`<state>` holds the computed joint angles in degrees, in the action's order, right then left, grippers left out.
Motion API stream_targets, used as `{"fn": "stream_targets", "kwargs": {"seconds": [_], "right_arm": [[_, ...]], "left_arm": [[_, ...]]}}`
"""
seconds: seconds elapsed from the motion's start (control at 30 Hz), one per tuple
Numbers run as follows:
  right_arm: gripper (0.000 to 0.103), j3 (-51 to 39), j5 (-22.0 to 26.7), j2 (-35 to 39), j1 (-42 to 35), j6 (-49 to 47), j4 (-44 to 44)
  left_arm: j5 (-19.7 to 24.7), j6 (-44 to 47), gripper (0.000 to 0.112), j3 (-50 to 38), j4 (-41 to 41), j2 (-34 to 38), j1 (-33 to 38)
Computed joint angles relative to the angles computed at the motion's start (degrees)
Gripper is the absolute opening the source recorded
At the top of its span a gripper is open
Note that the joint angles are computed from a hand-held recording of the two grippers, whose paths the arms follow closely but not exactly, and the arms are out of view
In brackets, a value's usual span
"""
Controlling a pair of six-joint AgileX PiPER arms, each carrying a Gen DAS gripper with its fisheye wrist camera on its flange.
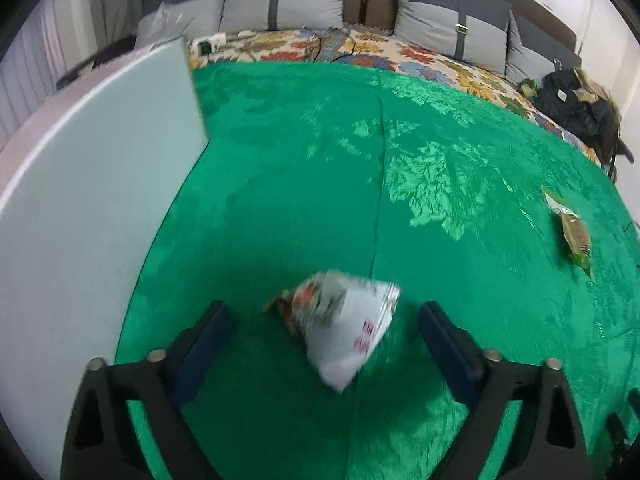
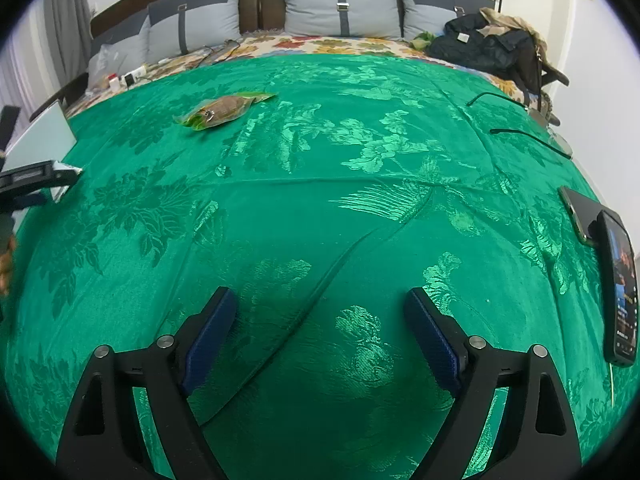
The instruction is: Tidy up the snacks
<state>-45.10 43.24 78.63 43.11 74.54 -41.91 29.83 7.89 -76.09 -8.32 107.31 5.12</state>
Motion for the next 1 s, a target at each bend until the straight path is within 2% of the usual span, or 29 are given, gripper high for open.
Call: {"fn": "stream_targets", "kwargs": {"seconds": [0.07, 0.2, 0.3, 0.37, 0.47, 0.53, 0.57, 0.67, 0.73, 0.77, 0.8, 0.87, 0.97, 1.0], "right_arm": [[0.09, 0.02, 0.1, -0.09, 0.0, -0.05, 0.02], [0.09, 0.02, 0.11, -0.09, 0.01, -0.04, -0.01], [0.09, 0.01, 0.09, -0.06, 0.01, -0.03, 0.01], [0.09, 0.02, 0.09, -0.1, -0.01, -0.07, 0.02], [0.09, 0.02, 0.09, -0.1, -0.01, -0.07, 0.02], [0.09, 0.03, 0.11, -0.11, -0.02, -0.07, -0.01], [0.09, 0.03, 0.11, -0.11, -0.02, -0.07, -0.01], [0.09, 0.03, 0.11, -0.11, -0.02, -0.07, -0.01], [0.09, 0.04, 0.08, -0.1, -0.04, -0.06, -0.01], [0.09, 0.03, 0.08, -0.11, -0.05, -0.1, 0.01], [0.09, 0.03, 0.08, -0.11, -0.05, -0.1, 0.01], [0.09, 0.03, 0.08, -0.11, -0.05, -0.1, 0.01], [0.09, 0.03, 0.07, -0.11, -0.06, -0.11, 0.0], [0.09, 0.02, 0.05, -0.07, -0.05, -0.06, -0.03]], "left_arm": [[-2.46, 0.76, 0.06, 1.27, 0.92, -0.6, -0.4], [-4.72, 9.14, 0.053, 5.93, -5.16, -4.01, 0.47], [-2.14, 20.09, 0.052, 10.88, -13.97, -8.94, 1.13], [1.19, 27.92, 0.052, 15.79, -19.93, -14.1, 1.84], [5.87, 35.06, 0.053, 21.49, -25.92, -20.48, 2.41], [6.17, 37.64, 0.054, 26.04, -27.35, -24.77, 1.5], [5.43, 37.3, 0.055, 27.62, -26.58, -26.1, 0.57], [-0.54, 33.09, 0.06, 32.26, -20.63, -27.99, -3.18], [-6.23, 32.23, 0.07, 35.06, -19.3, -28.91, -4.66], [-7.89, 30.31, 0.081, 35.7, -18.17, -28.98, -4.89], [-7.65, 28.39, 0.086, 35.53, -17.09, -28.76, -4.7], [-7.32, 26.85, 0.087, 34.62, -17.27, -27.68, -3.32], [-7.69, 23.03, 0.102, 34.31, -14.08, -26.59, -3.2], [-7.64, 22.6, 0.103, 33.97, -14.01, -26.0, -3.06]]}}
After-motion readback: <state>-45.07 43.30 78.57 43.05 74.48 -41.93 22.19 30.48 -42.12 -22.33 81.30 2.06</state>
